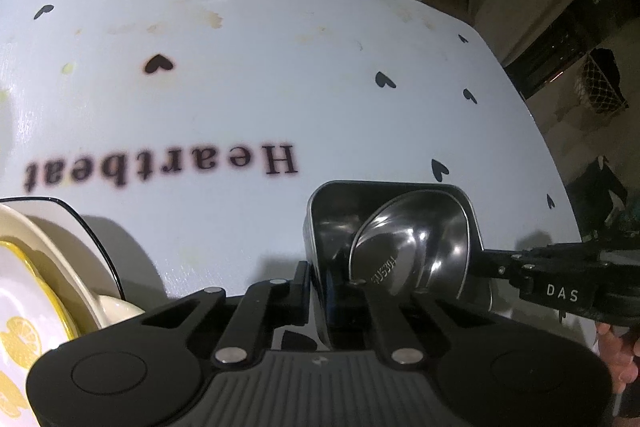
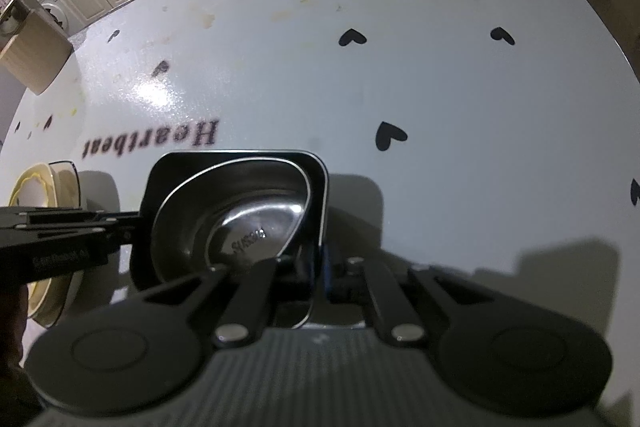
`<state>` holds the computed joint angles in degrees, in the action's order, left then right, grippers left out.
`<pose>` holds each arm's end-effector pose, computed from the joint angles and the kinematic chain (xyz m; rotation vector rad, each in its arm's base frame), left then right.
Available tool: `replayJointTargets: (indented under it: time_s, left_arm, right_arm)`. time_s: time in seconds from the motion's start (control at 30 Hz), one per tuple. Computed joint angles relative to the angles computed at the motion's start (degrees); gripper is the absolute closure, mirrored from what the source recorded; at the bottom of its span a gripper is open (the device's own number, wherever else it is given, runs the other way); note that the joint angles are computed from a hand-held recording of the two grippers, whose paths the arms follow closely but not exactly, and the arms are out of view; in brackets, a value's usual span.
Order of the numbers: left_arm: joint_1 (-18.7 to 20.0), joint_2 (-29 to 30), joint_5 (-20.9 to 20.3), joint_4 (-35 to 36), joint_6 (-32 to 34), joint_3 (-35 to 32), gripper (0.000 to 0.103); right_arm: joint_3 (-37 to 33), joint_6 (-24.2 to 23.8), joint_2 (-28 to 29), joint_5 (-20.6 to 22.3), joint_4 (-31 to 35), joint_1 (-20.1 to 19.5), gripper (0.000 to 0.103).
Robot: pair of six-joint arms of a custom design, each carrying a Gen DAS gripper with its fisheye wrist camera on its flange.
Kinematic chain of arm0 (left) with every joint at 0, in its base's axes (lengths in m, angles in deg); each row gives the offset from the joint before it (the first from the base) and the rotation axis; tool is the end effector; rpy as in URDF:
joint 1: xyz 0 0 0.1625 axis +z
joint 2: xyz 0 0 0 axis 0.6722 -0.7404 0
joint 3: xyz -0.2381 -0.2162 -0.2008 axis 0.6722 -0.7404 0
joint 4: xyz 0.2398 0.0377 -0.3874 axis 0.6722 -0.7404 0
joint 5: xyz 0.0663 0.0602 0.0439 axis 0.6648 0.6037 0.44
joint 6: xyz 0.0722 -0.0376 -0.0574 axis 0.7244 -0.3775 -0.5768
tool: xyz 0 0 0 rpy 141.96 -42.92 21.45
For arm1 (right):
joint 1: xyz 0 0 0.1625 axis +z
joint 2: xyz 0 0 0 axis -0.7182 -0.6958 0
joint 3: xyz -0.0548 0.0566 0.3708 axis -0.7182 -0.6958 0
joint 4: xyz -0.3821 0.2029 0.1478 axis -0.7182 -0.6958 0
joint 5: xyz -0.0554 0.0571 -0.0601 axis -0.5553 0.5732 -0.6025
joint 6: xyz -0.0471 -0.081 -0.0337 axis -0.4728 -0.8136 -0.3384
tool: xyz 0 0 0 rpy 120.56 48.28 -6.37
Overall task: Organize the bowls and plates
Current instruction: 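Close both grippers on the rim of the stacked stainless trays, then lift the tray stack with both grippers and carry it over the cream bowl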
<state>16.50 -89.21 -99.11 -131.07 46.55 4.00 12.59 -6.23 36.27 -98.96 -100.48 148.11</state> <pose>-0.1993 -0.6835 0.1802 0.2076 2.6731 -0.5330 0.2411 -0.7482 0.1473 0.3585 -2.5114 0.3487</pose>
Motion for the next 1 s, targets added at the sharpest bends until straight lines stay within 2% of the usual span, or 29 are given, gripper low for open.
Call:
replayJointTargets:
  time_s: [0.13,0.47,0.83,1.0]
  left_arm:
    - [0.06,-0.56,-0.81,-1.79,-0.22,0.23,0.096]
    - [-0.88,-4.03,-2.16,-7.86,0.1,2.5,0.096]
    - [-2.69,-11.42,-1.29,-12.98,0.99,7.61,0.096]
    - [-2.91,-15.76,-0.16,-13.47,0.4,10.72,0.097]
  right_arm:
    - [0.33,0.4,-0.43,0.33,0.02,0.05,0.098]
    - [3.71,0.84,-4.29,6.68,-6.14,0.01,0.098]
    - [7.51,1.75,-7.64,15.57,-13.39,0.74,0.096]
    - [8.34,1.54,-7.5,18.11,-15.93,1.66,0.096]
